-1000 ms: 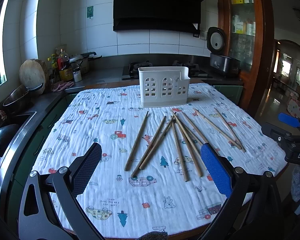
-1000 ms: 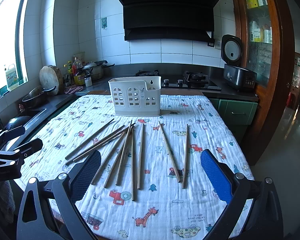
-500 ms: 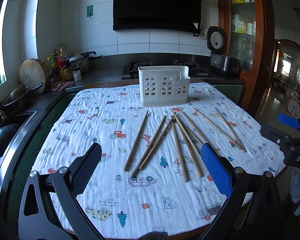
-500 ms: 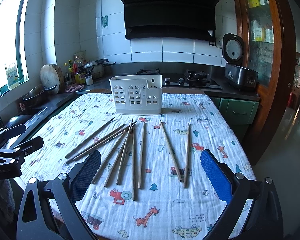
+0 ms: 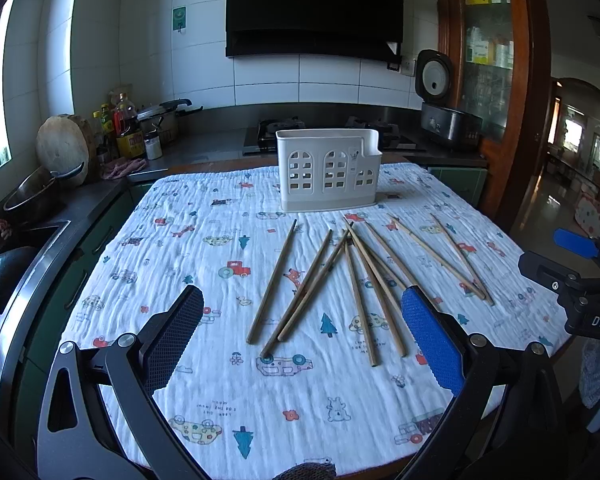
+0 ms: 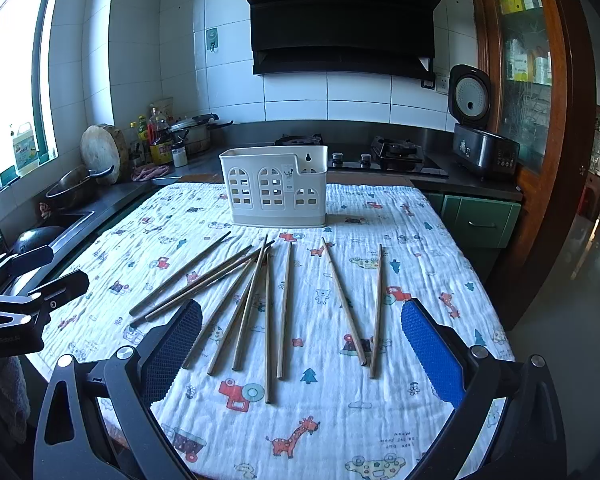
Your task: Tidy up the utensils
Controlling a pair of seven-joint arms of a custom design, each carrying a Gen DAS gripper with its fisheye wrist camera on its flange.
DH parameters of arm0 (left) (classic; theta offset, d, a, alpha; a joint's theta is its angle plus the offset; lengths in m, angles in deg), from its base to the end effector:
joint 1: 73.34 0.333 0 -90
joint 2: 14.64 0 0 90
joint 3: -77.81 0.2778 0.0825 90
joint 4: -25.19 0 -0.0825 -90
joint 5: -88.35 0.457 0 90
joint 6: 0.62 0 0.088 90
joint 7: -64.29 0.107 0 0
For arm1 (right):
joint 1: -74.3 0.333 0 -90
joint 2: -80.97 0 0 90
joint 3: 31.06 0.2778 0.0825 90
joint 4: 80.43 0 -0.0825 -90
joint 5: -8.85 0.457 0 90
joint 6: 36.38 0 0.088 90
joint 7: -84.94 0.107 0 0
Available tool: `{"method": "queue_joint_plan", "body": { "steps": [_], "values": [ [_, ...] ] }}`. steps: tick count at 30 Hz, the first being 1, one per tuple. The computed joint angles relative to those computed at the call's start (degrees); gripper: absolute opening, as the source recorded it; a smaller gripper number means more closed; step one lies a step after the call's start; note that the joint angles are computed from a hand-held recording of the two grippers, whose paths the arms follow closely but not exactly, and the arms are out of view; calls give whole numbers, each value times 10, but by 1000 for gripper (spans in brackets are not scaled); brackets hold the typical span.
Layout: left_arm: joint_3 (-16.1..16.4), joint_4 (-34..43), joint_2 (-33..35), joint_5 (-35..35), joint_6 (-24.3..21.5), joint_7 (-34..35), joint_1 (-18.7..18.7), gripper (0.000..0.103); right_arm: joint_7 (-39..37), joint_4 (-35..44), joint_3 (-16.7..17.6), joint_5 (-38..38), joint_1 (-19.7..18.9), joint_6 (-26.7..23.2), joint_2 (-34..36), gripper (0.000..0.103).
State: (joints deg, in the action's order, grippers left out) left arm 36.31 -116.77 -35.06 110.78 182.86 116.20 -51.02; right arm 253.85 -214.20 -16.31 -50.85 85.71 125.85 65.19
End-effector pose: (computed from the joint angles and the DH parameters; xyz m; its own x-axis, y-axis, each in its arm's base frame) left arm 0.5129 -0.2199 0.4172 -0.1721 -0.9850 0.0097 -0.5308 0.0844 -0.8433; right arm 0.4943 0.2941 0.4352 0.0251 -0.9977 -0.0627 -0.5721 0.0371 -0.8193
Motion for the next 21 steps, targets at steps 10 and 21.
{"method": "queue_joint_plan", "body": {
  "steps": [10,21],
  "values": [
    [6,20,24,30,-16,-17,0,98,-28,10,-8,21,7,-3,16,97],
    [60,44,59,99,-41,-56,-40,98,-71,27,-24,54,17,-11,41,97]
  ]
}}
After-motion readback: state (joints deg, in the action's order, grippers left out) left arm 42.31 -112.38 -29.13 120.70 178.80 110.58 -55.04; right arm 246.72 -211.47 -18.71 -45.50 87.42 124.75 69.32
